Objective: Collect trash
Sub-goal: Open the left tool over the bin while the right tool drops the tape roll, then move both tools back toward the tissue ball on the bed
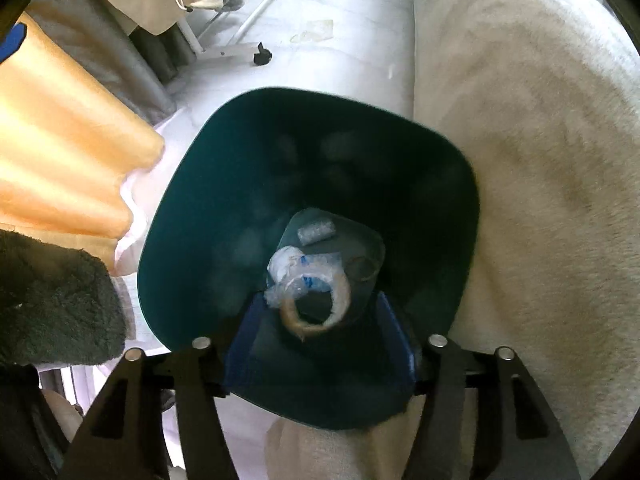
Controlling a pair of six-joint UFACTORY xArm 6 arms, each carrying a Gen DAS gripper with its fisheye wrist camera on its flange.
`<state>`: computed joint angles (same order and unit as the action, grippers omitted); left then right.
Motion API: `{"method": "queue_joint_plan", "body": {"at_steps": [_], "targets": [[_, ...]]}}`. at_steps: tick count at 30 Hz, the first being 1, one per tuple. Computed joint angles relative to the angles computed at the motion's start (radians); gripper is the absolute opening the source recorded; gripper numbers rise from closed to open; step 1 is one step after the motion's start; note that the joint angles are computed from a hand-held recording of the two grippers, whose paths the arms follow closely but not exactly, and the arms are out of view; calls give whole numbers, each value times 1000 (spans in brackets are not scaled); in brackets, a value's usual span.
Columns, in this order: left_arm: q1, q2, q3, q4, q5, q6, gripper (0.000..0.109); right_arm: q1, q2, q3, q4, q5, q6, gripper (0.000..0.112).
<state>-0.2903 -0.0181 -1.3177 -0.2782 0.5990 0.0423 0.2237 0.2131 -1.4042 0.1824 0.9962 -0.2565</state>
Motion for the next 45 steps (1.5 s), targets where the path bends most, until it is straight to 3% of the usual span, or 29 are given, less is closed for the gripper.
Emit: {"method": "queue_joint_plan", "body": {"at_steps": [8, 17, 23, 33, 38, 45], "targets": [[-24, 18, -58, -21, -52, 62, 40, -28, -56, -5, 78, -69, -33, 66], [-77, 118, -245, -99, -76, 144, 40, -92, -124, -16, 192, -129, -117, 66], [-125, 222, -404, -135, -63, 161, 49, -171, -138, -41, 240, -161, -160, 67], [-188, 418, -679, -100, -2, 99, 56, -292, -157, -51, 269, -209, -227, 70], [-216, 489, -773, -82, 10, 126, 62, -321, -159, -44, 243, -263, -256, 72], [-224, 710, -1102, -63, 149, 79, 66, -400, -136, -70, 212, -288, -318, 74]]}}
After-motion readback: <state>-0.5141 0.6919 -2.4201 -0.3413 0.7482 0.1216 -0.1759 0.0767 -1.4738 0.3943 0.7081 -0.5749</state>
